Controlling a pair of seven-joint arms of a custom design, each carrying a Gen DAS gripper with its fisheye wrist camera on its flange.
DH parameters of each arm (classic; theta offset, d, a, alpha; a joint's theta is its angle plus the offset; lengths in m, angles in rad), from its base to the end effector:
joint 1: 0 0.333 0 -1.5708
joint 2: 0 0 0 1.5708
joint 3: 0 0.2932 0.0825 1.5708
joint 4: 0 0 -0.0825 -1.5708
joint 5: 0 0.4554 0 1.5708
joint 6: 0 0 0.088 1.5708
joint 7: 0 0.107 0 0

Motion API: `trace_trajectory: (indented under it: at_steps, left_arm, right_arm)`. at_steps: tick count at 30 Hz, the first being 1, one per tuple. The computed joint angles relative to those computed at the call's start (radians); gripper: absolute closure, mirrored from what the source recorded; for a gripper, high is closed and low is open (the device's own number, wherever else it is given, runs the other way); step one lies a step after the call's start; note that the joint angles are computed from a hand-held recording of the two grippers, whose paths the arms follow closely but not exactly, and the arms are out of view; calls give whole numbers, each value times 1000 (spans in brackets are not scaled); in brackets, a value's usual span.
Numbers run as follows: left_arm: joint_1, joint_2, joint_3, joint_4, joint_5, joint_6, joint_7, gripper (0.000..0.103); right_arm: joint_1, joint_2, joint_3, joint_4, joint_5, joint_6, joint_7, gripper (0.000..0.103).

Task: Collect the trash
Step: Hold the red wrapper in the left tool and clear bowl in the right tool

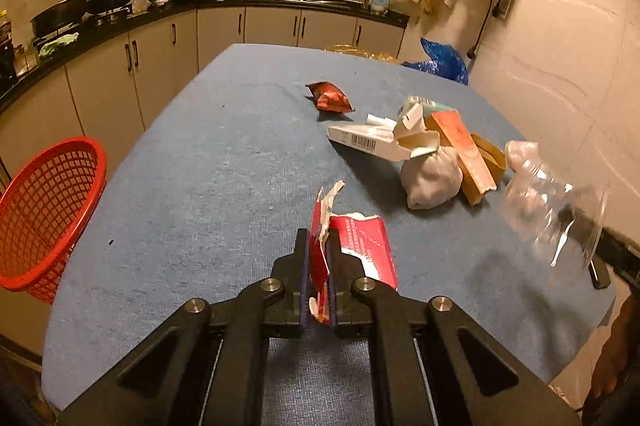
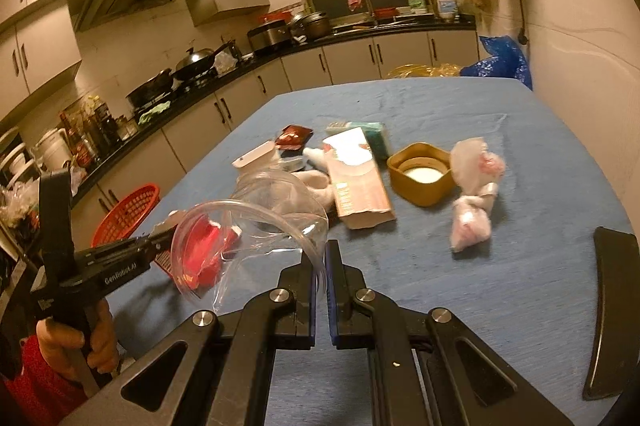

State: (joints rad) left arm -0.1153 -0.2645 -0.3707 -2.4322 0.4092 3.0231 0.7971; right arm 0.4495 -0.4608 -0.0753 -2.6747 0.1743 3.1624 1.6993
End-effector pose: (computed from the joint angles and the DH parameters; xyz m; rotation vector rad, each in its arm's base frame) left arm 0.4829 -0.2916 0.4280 -1.6715 1.9019 -1.0057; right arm 0.4663 0.1669 0.4321 -1.6258 1.5307 -0.4603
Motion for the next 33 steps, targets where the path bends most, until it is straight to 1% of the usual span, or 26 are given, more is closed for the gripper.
trace_trajectory:
  at_steps: [2, 5, 7, 9, 12, 13, 17, 20, 22, 24, 26, 28, 30, 32, 33]
  left_arm:
    - [30, -17, -27, -8, 31, 20, -37, 98]
    - [79, -42, -76, -14, 82, 31, -83, 98]
    - [94, -52, -93, -18, 100, 39, -101, 98]
    - [135, -75, -133, -27, 131, 52, -140, 98]
    - [148, -93, -150, -28, 141, 56, -154, 98]
    - [160, -104, -164, -30, 147, 59, -164, 98]
    - [183, -124, -196, -31, 157, 63, -175, 98]
    - [167, -117, -188, -27, 147, 62, -156, 98]
    - [173, -119, -197, -24, 152, 61, -154, 98]
    - [181, -120, -208, -20, 158, 58, -156, 98]
    - [172, -118, -203, -19, 153, 59, -153, 98]
    - [175, -118, -209, -16, 155, 55, -157, 98]
    - [164, -113, -198, -15, 152, 55, -148, 98]
    - [165, -117, -201, -17, 154, 54, -152, 98]
    - [164, -118, -201, -16, 154, 53, -152, 98]
  right_arm:
    - [6, 6, -1, 3, -3, 1, -7, 98]
    - [-10, 15, 20, 9, -9, 0, -4, 98]
    - [8, 19, 2, 13, -4, -1, -11, 98]
    - [9, 22, 1, 15, -3, -3, -15, 98]
    - [10, 22, 6, 14, 1, -4, -14, 98]
    - [7, 23, 10, 15, 0, -6, -14, 98]
    - [14, 20, -2, 12, 9, -6, -18, 98]
    - [31, 18, -24, 10, 20, -3, -26, 98]
    - [44, 17, -38, 7, 26, -2, -36, 98]
    - [46, 17, -38, 9, 31, -2, -38, 98]
    - [49, 19, -40, 8, 36, -1, -40, 98]
    - [65, 20, -60, 8, 45, -2, -49, 98]
    - [75, 18, -72, 5, 53, 2, -58, 98]
    - [73, 16, -72, 5, 58, 2, -60, 98]
    - [83, 15, -83, 4, 63, 3, -64, 98]
